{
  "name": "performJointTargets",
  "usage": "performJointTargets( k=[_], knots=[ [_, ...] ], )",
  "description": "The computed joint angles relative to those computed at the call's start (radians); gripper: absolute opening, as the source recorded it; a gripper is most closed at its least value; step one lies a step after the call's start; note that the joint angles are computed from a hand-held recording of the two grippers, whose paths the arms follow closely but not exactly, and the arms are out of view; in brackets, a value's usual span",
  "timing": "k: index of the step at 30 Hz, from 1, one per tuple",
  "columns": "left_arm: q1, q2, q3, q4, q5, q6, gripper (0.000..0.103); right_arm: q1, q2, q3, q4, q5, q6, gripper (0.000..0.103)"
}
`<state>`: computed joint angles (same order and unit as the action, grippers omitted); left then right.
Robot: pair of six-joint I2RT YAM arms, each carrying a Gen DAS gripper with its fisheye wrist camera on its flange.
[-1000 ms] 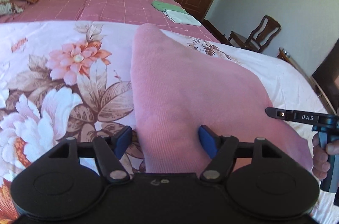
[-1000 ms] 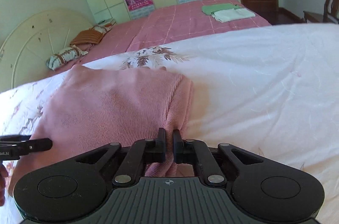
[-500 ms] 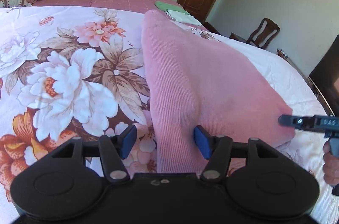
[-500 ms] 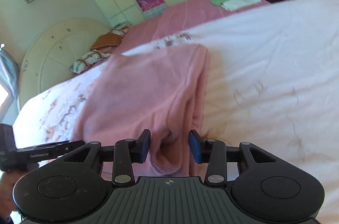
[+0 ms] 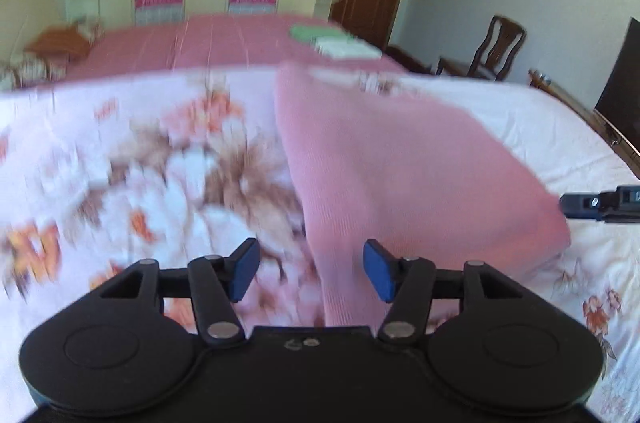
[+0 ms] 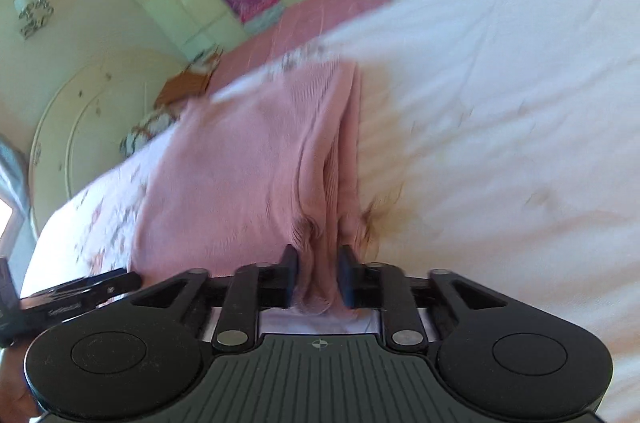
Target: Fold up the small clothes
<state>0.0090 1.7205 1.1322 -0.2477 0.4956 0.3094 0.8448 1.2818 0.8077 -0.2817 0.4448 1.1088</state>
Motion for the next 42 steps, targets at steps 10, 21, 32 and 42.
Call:
performJointTargets(
  k=[10, 21, 32, 42],
  knots=[
    [-0.202, 0.325, 0.430, -0.196, -0.022, -0.007, 0.057, -0.161, 0.289, 0.300, 0.065, -0.032, -0.381, 0.035],
    [-0.208, 0.121, 0.106, 0.127, -0.182, -0.041, 0.090, -0.174, 0.329, 0.266, 0.016, -0.031, -0.423, 0.067],
    [-0.039, 0.364, 0.428, -0.238, 0.122, -0.190, 0.071, -0.461, 0.051, -0.165, 0.389, -0.574, -0.161, 0.067],
    [-0.081, 0.444, 0.520, -0.272, 0.112, -0.230, 0.078, -0.561, 0.221, -0.083, 0.484, -0.822, -0.230, 0.066]
  ],
)
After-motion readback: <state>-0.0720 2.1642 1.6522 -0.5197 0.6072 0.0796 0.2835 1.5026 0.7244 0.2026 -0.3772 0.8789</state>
